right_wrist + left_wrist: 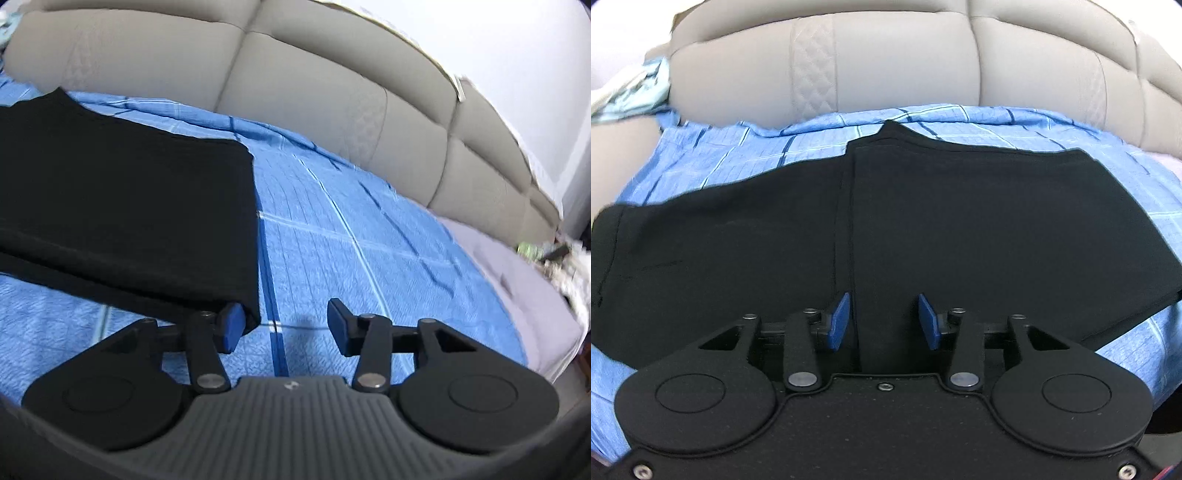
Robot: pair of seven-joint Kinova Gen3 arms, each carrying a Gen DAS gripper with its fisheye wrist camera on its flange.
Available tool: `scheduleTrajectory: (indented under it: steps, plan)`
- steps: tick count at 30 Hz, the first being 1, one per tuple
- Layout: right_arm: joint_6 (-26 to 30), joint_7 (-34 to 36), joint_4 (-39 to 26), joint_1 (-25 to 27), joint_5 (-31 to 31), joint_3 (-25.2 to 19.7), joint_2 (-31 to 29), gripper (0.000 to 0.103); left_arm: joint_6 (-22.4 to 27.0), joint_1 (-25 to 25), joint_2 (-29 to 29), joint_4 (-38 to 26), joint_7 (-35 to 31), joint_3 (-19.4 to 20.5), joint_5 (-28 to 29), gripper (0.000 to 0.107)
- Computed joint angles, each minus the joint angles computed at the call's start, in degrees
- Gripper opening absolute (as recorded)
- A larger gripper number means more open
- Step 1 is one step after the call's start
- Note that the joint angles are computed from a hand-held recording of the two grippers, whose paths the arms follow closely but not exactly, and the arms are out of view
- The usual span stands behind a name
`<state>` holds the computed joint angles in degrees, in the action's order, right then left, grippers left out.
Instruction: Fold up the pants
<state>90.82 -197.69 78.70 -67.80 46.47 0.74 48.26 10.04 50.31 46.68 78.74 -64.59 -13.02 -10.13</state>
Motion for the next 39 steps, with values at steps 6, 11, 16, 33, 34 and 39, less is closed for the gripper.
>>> scheduleTrajectory:
  steps: [6, 11, 16, 33, 34, 39]
  plan:
    - [-7.39, -4.91, 3.75, -2.36, 8.29, -0.51, -5.61, 0.087, -0.96, -5.04, -1.36, 1.7, -1.49, 5.13, 2.53, 0.042]
    - [-14.01, -0.69, 0.95, 0.46, 14.11, 0.77, -3.43, 0.088, -0.98, -9.05, -2.38, 2.75, -3.23, 9.26, 4.54, 0.042]
    - [-23.03, 4.2, -2.46, 4.2, 18.2, 1.75, 0.28, 0.088, -1.56, -10.18, -2.61, 3.31, -4.16, 10.18, 5.82, 0.042]
    - [-37.93, -8.12, 0.75, 2.91, 26.16, 5.91, 0.61, 0.09, -5.47, 2.31, -5.64, 10.56, 5.86, -9.76, 8.55, 0.077]
    - [-38.2, -6.7, -0.72, 3.23, 26.0, 5.71, 1.41, 0.09, -6.36, 3.92, -5.58, 11.8, 7.36, -12.41, 9.34, 0.079]
    - [-40.61, -0.75, -7.32, 3.37, 24.02, 6.61, 5.35, 0.096, -7.54, 5.83, -5.4, 16.17, 13.5, -19.31, 14.8, 0.08]
